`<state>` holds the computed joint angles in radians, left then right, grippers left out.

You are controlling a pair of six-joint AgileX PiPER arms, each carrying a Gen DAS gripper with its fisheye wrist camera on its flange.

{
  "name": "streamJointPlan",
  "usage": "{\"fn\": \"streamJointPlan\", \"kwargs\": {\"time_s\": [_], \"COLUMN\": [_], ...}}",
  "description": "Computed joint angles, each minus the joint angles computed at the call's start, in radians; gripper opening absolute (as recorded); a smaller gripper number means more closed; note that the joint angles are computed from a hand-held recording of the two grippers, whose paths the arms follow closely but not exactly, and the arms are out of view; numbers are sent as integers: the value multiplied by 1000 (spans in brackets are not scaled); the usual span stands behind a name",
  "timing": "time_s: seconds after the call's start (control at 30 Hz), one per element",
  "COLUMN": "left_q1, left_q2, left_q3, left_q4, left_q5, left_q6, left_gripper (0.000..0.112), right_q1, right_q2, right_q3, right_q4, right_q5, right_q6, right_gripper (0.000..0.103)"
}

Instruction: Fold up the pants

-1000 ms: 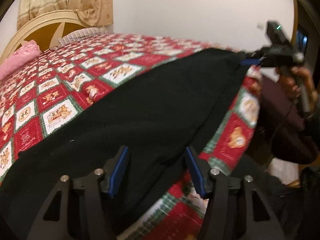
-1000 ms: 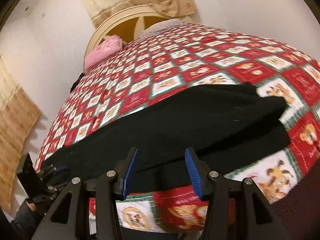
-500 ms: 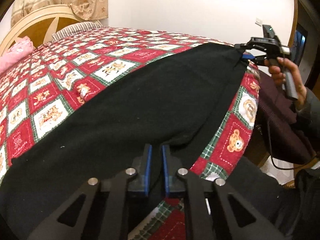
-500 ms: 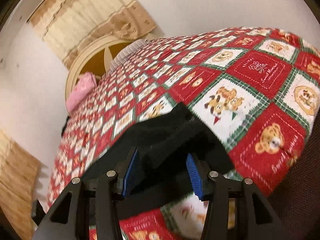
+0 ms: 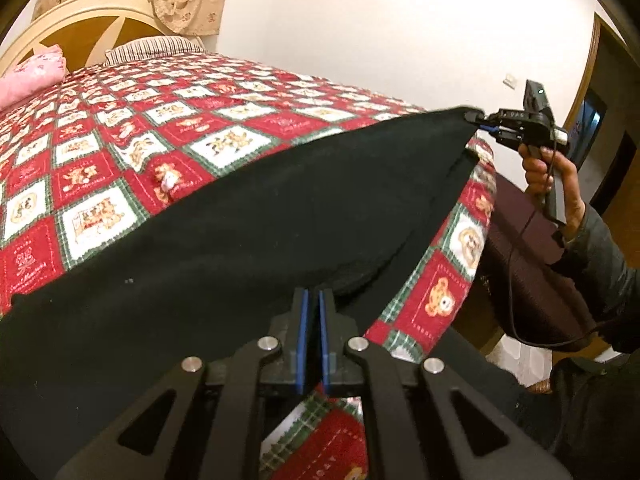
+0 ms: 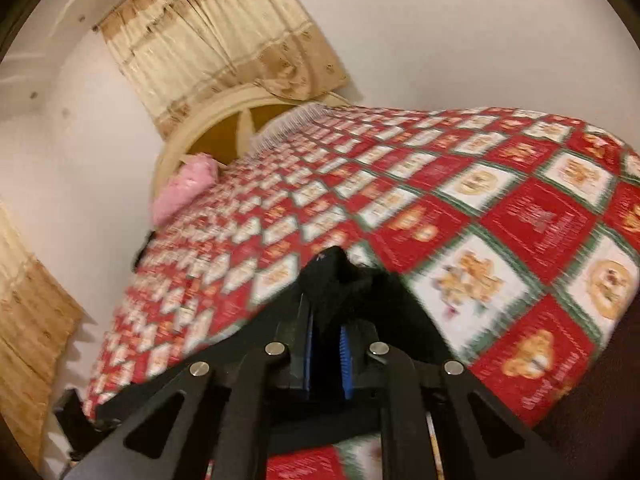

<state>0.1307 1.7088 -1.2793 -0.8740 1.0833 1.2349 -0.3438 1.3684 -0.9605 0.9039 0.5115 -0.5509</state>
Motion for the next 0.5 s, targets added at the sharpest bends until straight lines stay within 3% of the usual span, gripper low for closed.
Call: {"fn": "streamJointPlan", "kwargs": {"time_s": [0.13,0.27,0.5], "left_q1": [-9,-39,-89], "left_q2": [2,-34,-87], "left_q3": [22,73,148], "left_q4": [15,34,50], "left_q5": [-26,-127,-251], "left_q6": [9,51,108], "left_gripper": [6,6,6], "right_q1": [-55,-60,-43], "right_q2": [47,17,32], "right_q3": [59,103,110], "right_q4": [46,138,152], "right_q5": [-25,-29,-39], "right_q6": [-58,-169,-173], "right_gripper": [11,20,20]}}
